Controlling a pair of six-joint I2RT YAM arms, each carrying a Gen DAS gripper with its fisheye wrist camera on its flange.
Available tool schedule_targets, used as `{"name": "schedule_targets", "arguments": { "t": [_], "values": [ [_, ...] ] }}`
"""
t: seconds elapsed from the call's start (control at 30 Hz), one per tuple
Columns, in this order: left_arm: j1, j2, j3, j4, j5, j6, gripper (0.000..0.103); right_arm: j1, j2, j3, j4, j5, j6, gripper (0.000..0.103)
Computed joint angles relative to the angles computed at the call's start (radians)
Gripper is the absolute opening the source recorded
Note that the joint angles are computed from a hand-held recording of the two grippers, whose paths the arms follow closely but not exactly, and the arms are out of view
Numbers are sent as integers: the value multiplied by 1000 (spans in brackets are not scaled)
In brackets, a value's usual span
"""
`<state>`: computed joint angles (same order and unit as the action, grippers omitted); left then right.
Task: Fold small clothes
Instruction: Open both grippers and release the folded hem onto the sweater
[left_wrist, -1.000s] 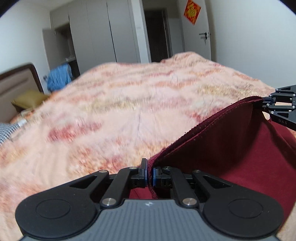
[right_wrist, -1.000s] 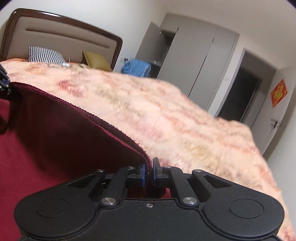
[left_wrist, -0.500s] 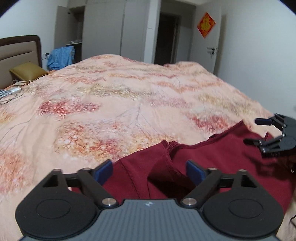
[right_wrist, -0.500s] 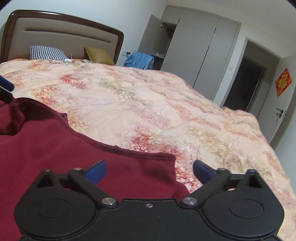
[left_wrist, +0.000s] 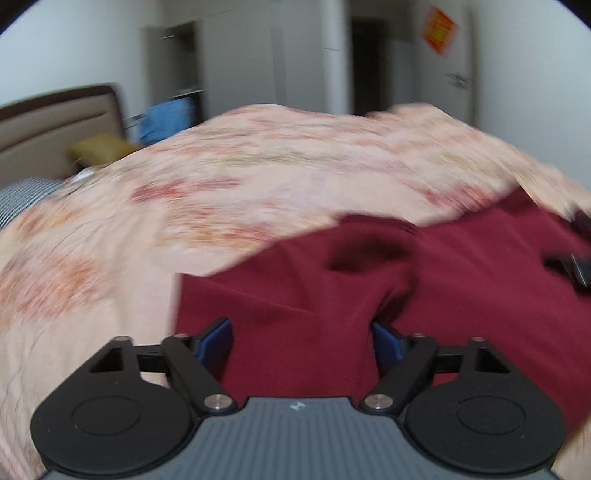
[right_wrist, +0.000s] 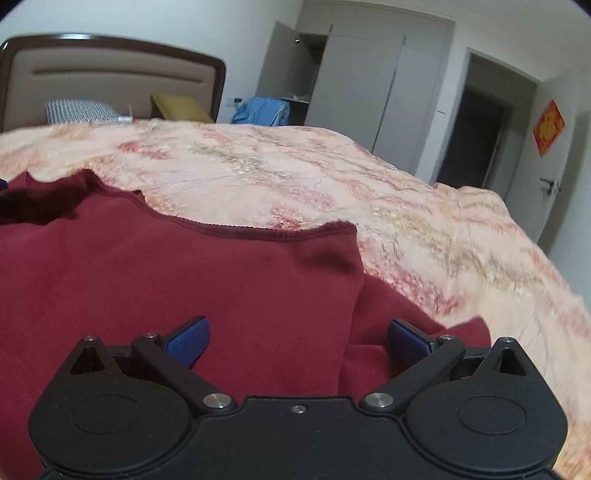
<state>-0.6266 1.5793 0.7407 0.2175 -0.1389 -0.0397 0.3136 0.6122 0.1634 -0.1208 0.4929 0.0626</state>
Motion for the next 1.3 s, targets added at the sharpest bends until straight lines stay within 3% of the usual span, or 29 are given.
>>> {"name": "schedule_targets", "arguments": {
  "t": [0.1,0.17,0.33,0.53,0.7,0.8,0.87,1.0,1.07,1.13,1.17,1.23,1.3],
  "values": [
    [50,-2,11,10,-70,-22,82,-7,2,-10,14,-9,5,102],
    [94,11,19,0,-67,-35,83,-9,6,-16,24,-12,7,102],
    [174,-7,-48,38,-10,-128,84,-14,2,-35,46,-18,12,103],
    [206,-227,-268,128,99,-244,94,37,-7,-58,67,49,20,103],
    [132,-395,-433,160,95,-364,103,159,25,-82,123,214,27,103],
    [35,-375,-492,250,39,-505,103,212,51,-94,161,289,27,103],
    [-44,-310,-514,339,-32,-564,103,220,66,-90,169,303,25,103],
    [-163,-272,-506,330,-122,-573,103,173,37,-56,91,250,48,103],
    [-197,-242,-543,424,-168,-562,103,281,80,-8,7,411,152,103],
    [-201,-202,-572,503,-168,-573,103,474,162,52,-129,649,345,102],
    [-203,-200,-577,513,-164,-586,103,555,196,79,-188,720,426,103],
    [-192,-209,-605,554,-143,-593,103,703,264,129,-269,804,543,103],
    [-166,-204,-631,606,-99,-601,103,805,332,160,-230,828,551,103]
  ]
}}
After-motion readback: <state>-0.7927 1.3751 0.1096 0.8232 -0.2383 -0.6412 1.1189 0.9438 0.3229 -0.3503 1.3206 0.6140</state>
